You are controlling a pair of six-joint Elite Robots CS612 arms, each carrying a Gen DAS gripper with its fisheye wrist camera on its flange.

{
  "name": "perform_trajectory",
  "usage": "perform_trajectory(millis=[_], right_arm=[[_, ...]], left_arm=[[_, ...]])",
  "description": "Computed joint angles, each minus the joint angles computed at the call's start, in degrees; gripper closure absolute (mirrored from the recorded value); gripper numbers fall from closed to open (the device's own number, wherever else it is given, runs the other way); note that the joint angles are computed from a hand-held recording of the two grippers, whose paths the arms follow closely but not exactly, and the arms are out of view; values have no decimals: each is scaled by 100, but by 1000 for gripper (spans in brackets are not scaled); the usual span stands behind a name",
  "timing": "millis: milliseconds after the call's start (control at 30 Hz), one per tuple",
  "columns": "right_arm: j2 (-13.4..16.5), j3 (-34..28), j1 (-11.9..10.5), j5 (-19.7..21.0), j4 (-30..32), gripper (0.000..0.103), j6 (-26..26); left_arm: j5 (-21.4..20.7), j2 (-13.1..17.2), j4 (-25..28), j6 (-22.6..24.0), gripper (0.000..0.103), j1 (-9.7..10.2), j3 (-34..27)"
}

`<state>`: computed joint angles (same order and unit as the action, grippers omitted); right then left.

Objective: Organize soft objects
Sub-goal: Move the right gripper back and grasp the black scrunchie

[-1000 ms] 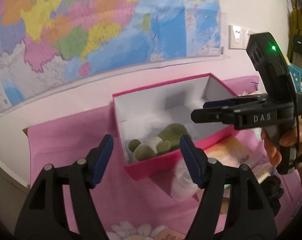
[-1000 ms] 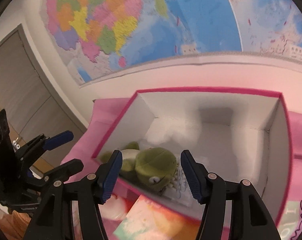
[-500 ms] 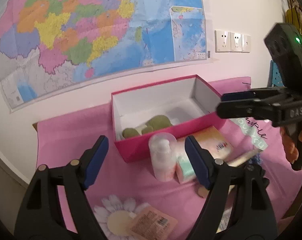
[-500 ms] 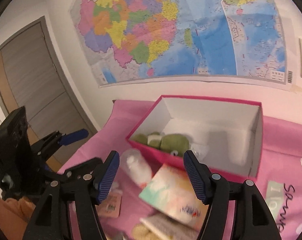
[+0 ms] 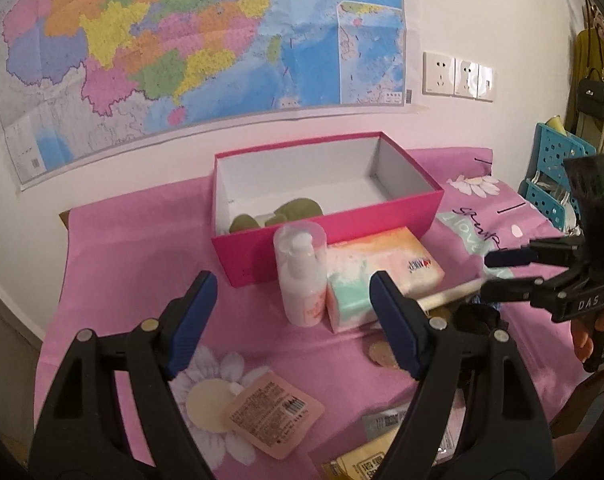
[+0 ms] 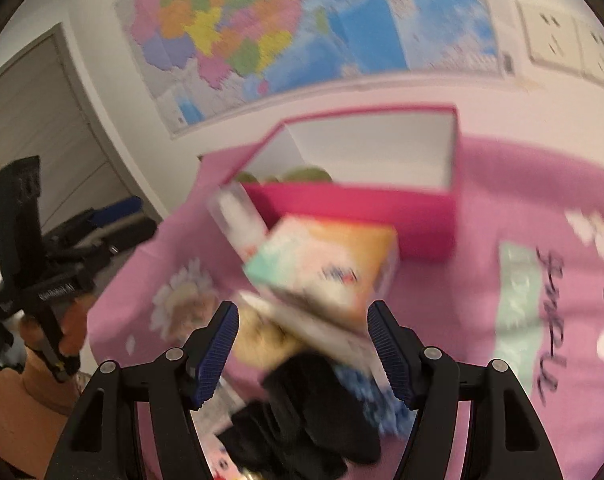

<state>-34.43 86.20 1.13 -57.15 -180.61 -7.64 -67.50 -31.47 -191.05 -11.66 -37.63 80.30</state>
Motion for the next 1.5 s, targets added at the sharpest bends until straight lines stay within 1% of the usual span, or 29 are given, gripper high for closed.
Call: perform_trajectory(millis=[67,133,200,300,500,567,600,633,667,733,800,833,900,967,1000,1033,1100,1167,1233,1267,1300,1333,1400,1433,1500], right_arm=[[0,48,-17,-76,149,34,-9],[12,100,-24,-194,258,29,-33],[33,118,-20,-295,371,28,-76],[78,92,-20,-247,462,28,-108],[146,27,68,-550,485,27,-279],[139,65,79,-626,446,29,-337],[133,103,77,-658,346,36,-350],[127,125,72,-662,311,46,-364],[119,141,64,-658,310,51,-382],[100,195,39,-626,254,65,-365],[80,227,19,-586,221,69,-346],[65,256,-1,-515,196,74,-320],[34,294,-23,-403,165,77,-287],[8,330,-34,-369,94,78,-249],[-1,343,-39,-333,47,82,-220],[-10,368,-57,-227,-17,84,-179],[-33,404,-87,-62,-83,86,-104],[-62,437,-108,68,-102,86,-89],[-106,507,-136,252,-214,89,-35],[-126,537,-135,294,-271,89,-38],[-157,580,-135,340,-404,90,2],[-175,603,-135,371,-495,91,38],[-219,645,-145,456,-713,92,148],[-239,651,-157,549,-721,92,161],[-274,671,-163,625,-868,92,237]], left_arm=[[-44,10,51,-33,24,-13,9],[-94,22,126,-88,24,-26,8],[-133,43,212,-137,24,-35,-9],[-285,72,367,-237,24,-33,-45],[-993,130,667,-319,24,1,-110],[-1253,151,753,-297,24,20,-140],[-1386,161,774,-289,24,27,-149],[-1512,170,796,-266,24,32,-158],[-1648,177,826,-220,24,37,-168],[-1914,191,877,-140,24,38,-186],[-2234,205,916,-86,24,47,-200],[-2387,212,924,-37,24,45,-207],[-2680,224,965,127,24,47,-237],[-2924,243,1003,216,24,50,-272],[-3145,266,1078,287,24,67,-327],[-3335,289,1154,322,24,78,-373],[-3578,338,1313,398,24,79,-462],[-3627,368,1390,444,24,64,-511],[-3784,408,1483,478,24,68,-593],[-3872,425,1465,480,27,76,-614],[-4111,468,1460,479,37,104,-679],[-4250,487,1512,466,49,121,-724],[-4325,501,1558,449,61,126,-768],[-4355,503,1526,436,67,132,-778],[-4480,495,1414,411,70,155,-774]])
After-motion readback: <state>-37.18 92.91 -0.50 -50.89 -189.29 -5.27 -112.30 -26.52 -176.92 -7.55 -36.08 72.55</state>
